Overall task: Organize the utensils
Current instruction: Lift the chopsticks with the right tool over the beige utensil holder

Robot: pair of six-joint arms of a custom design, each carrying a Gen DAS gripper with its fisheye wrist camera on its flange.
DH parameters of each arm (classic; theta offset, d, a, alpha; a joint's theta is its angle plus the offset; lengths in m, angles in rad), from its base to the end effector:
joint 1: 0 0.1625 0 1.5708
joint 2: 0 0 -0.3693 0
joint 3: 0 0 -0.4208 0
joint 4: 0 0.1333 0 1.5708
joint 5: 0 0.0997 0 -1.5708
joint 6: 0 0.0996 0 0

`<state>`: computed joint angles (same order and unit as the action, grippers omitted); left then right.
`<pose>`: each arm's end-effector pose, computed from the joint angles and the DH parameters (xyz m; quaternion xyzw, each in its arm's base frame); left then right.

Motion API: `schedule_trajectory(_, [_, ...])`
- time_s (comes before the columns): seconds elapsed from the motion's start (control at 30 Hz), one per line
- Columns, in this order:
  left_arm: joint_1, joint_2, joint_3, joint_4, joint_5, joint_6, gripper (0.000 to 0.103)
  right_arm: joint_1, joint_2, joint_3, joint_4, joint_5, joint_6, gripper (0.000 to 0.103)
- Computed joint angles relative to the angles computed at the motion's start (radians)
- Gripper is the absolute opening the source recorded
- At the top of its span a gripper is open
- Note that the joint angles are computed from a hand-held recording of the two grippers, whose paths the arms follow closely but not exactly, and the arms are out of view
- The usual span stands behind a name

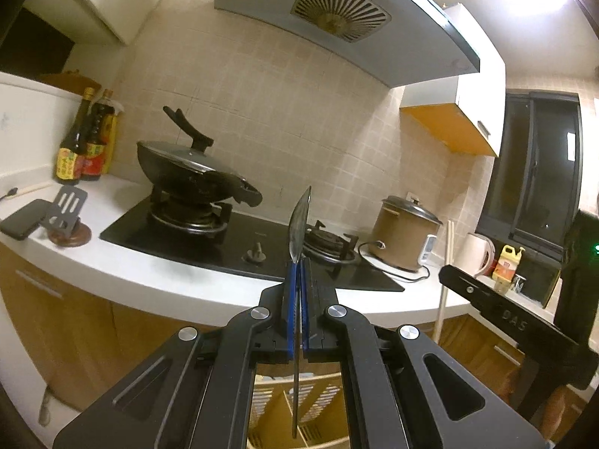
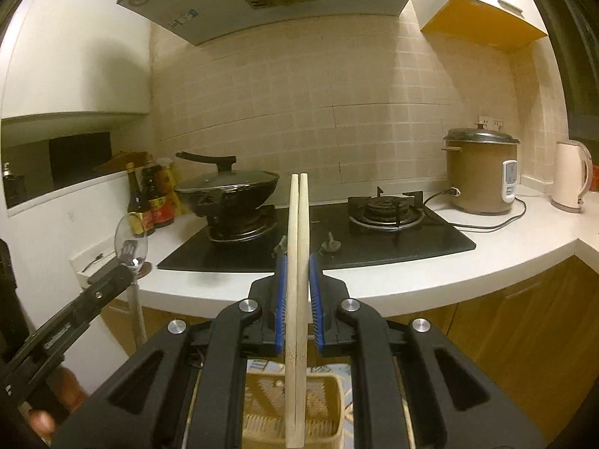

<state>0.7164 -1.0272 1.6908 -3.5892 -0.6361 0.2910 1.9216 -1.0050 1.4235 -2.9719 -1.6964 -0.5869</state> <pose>-0.3136 -0.5561 0.3041 0.1397 0.7377 -0.6351 0.1817 0.3609 -0.6346 0.3314 0.3712 -0.7984 0.4610 0.1104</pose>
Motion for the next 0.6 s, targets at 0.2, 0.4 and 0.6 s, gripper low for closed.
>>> schedule_trajectory(0.2, [0.044,0.026,-0.025,0.025,-0.016,-0.011,0.0,-0.019,0.052,-0.03,-0.055,0.004,-0.011,0.01])
schedule_trajectory(0.4, [0.06,0.04,-0.038,0.037,-0.018,-0.014,0.0,-0.023,0.062,-0.059,-0.036,0.033,-0.003,0.01])
schedule_trajectory(0.6, [0.064,0.064,-0.048,-0.012,0.0,0.031,0.0,-0.031,0.08,-0.046,-0.102,0.043,-0.034,0.01])
